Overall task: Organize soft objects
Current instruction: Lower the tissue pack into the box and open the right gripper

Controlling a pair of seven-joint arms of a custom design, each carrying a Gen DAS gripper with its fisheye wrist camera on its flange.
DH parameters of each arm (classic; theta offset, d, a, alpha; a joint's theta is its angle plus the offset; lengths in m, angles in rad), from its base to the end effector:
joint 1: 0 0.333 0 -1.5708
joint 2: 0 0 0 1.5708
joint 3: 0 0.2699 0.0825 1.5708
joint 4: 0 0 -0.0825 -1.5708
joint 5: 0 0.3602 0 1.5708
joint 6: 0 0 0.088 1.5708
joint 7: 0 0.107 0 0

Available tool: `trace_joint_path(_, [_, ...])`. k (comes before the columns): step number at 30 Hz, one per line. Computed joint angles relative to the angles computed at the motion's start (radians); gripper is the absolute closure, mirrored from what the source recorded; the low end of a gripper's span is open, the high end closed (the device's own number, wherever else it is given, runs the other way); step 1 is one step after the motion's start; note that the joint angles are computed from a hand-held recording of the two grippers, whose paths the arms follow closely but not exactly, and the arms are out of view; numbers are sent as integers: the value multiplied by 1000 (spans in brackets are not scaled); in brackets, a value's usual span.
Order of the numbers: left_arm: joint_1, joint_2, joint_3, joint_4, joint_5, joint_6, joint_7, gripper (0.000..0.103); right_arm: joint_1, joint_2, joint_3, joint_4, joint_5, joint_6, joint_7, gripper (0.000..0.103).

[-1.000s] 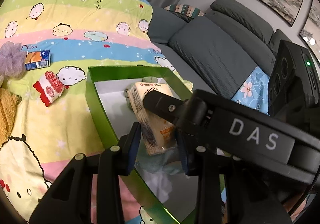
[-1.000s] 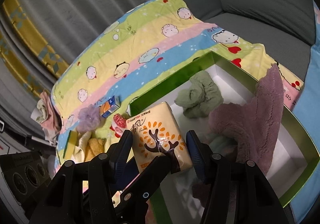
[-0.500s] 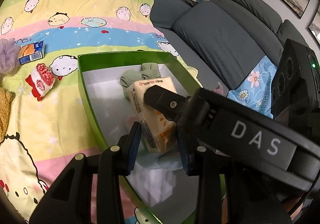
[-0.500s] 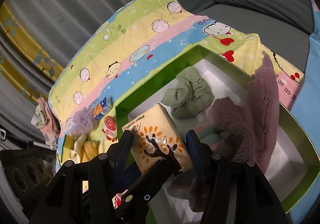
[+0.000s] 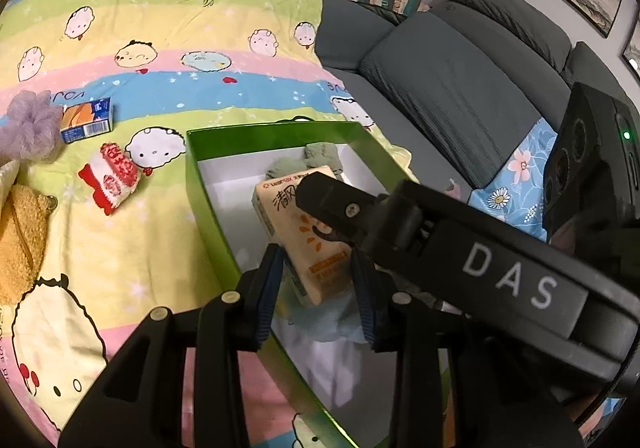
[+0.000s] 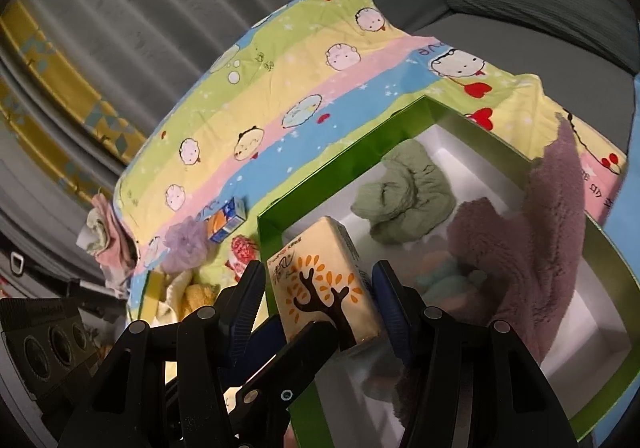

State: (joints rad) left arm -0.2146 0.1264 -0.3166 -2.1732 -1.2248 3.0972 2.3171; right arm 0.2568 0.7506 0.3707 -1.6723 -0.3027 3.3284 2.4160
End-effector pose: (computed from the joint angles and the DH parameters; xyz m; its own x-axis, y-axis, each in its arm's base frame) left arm 0.5069 -0.2043 0.3595 -0.1964 -0.8952 0.4000 -0.7724 -0.1100 -0.6256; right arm 0.5639 0.3838 0.2905 0.1297 -0.7548 -0.6429 -0.7983 0.3050 -0.5192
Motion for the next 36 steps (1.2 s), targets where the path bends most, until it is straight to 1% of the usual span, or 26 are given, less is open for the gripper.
trace_joint_path(1, [-2, 3, 5, -1, 16, 1, -19, 70, -6, 10, 10, 13, -3, -11, -4, 44])
trace_joint_path(3, [-5, 11, 11, -1, 54, 11, -56, 70, 0, 15, 10, 24, 3, -25, -9, 44])
trace_joint_path(6, [-1, 20, 5, 1, 91, 21, -86, 70, 33, 10, -22, 35, 26, -43, -11, 44])
trace_joint_path(8, [1, 25, 4, 1, 126, 21, -117, 70, 37, 8, -25, 36, 36, -52, -18, 44])
trace_joint_path(11, [4, 34, -3, 0, 185, 45, -158, 70, 45, 6, -37, 32, 59, -52, -16, 44])
trace_joint_path(13, [32, 43, -34, 15, 148, 40, -119, 70, 53, 0, -54, 24, 77, -56, -5, 44])
trace_joint_path(14, [40, 45, -40, 20, 138, 32, -111, 70, 56, -3, -61, 19, 84, -56, 0, 44])
trace_joint_path(17, [52, 50, -49, 34, 103, 18, -83, 70, 32, -3, -41, 4, 89, -42, 3, 44])
trace_joint_path(21, [53, 58, -51, 45, 61, 17, -48, 70, 34, -6, -47, 0, 89, -41, 13, 44])
trace_joint_path(23, [40, 55, -33, 39, 95, 19, -88, 67, 35, -6, -49, 0, 88, -40, 15, 44])
trace_joint_path(25, [31, 52, -19, 29, 143, 23, -136, 67, 45, -6, -59, 3, 90, -42, 20, 44])
trace_joint_path(28, [30, 45, -9, 14, 200, 21, -193, 65, 87, -18, -105, 5, 101, -55, 35, 44])
trace_joint_path(30, [54, 36, -30, 13, 161, 5, -158, 64, 122, -28, -144, 6, 109, -63, 45, 44])
trace_joint_path(31, [58, 29, -35, 11, 140, 0, -140, 61, 135, -33, -159, 3, 112, -61, 49, 44])
trace_joint_path(32, [60, 23, -39, 9, 106, -4, -107, 57, 147, -37, -171, 1, 114, -61, 54, 44])
trace_joint_path(33, [76, 12, -59, 10, 34, -7, -37, 53, 160, -40, -187, -1, 118, -58, 60, 44])
trace_joint_path(34, [57, 5, -44, 2, 32, 5, -36, 49, 180, -46, -210, -6, 123, -52, 70, 42])
trace_joint_path(35, [39, -2, -30, -11, 56, 21, -62, 42, 195, -50, -228, -9, 127, -54, 77, 38])
trace_joint_path(36, [24, -12, -15, -27, 94, 33, -100, 40, 192, -51, -224, -14, 126, -43, 80, 37])
